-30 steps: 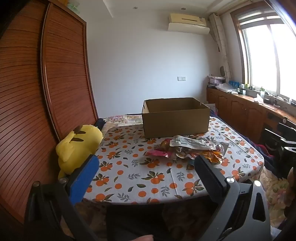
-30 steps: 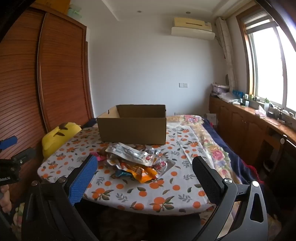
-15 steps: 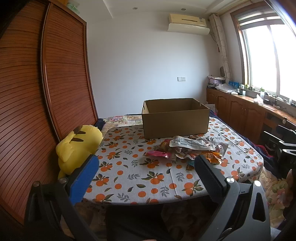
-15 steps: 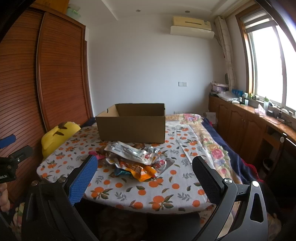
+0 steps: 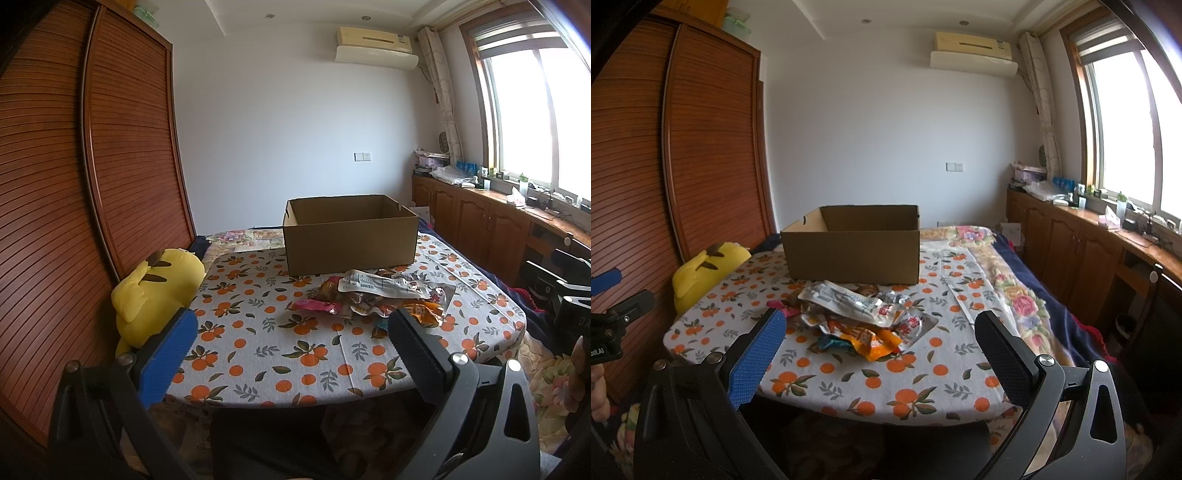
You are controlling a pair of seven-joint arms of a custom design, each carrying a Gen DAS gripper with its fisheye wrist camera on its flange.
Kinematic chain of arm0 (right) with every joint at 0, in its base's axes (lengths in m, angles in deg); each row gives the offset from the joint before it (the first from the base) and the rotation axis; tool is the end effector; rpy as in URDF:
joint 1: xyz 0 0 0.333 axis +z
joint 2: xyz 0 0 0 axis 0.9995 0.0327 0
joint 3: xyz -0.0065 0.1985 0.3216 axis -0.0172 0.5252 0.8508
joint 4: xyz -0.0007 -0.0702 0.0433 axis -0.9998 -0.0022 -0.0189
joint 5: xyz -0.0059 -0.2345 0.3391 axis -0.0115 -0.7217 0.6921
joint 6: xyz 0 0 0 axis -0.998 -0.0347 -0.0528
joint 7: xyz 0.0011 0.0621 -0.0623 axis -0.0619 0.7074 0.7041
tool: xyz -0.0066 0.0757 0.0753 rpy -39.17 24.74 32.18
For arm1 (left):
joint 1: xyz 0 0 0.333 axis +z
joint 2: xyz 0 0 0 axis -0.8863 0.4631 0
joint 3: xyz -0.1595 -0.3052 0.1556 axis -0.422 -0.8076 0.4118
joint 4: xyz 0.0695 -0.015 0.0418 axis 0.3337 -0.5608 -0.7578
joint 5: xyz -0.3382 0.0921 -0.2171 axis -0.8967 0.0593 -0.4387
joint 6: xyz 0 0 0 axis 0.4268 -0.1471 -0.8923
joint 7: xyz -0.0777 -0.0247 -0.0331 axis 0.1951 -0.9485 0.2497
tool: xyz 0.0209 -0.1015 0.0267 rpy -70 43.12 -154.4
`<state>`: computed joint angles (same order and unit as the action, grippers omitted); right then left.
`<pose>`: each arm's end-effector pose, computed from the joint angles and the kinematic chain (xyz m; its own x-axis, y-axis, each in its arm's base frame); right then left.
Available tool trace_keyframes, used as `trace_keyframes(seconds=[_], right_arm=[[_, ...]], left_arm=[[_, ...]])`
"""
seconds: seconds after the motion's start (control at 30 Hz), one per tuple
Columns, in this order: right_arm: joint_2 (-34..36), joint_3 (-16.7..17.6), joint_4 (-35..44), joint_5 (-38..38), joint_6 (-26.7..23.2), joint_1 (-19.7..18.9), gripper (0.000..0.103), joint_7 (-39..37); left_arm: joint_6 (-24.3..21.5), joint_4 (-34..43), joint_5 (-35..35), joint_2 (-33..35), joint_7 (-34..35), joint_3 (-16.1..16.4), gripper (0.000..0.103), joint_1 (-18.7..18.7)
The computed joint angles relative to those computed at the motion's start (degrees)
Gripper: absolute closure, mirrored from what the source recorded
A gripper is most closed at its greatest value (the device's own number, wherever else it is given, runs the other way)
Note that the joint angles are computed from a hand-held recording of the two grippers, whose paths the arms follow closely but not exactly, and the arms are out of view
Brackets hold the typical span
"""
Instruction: Organize snacks
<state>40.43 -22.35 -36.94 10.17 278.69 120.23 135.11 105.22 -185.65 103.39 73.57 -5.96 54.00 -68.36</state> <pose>0.6444 0.0821 0.5849 0.0475 -0.9974 -0.0534 -0.3903 0.0306 -0.9202 0.6332 -0.1675 0.5932 -0.0942 -0.9918 -0.0859 -0.3847 0.1159 -0.9157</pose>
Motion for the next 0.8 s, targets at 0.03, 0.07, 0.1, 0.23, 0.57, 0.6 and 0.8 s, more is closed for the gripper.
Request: trace_keyframes(seconds=[0.03,0.07,0.1,0.23,0.57,0.6,0.8], right_arm=[[0.0,0.4,0.0,-0.1,0.1,-0.3,0.000,0.0],[0.1,1.1,0.1,-0.2,0.0,-1.1,0.000,0.1],[0.1,1.1,0.1,-0.2,0.1,-1.0,0.000,0.1],[0.1,0.7,0.2,-0.2,-0.1,-0.7,0.000,0.1],[0.4,0.9,0.4,-0.7,-0.1,-0.9,0.000,0.8],[0.4,0.9,0.4,-0.8,-0.1,-1.0,0.000,0.9],[0.4,0.5,0.4,-0.9,-0.1,-0.6,0.000,1.1]], left_arm=[[-0.1,0.0,0.0,0.0,0.1,0.0,0.000,0.0],[-0.1,0.0,-0.1,0.0,0.2,0.0,0.000,0.0],[0.0,0.0,-0.2,0.0,0.2,0.0,0.000,0.0],[0.1,0.0,-0.2,0.0,0.2,0.1,0.000,0.0],[0.0,0.0,-0.1,0.0,0.0,0.1,0.000,-0.1],[0.0,0.0,0.3,0.0,-0.3,0.1,0.000,-0.1],[0.0,0.0,-0.8,-0.2,0.8,-0.1,0.000,0.0]])
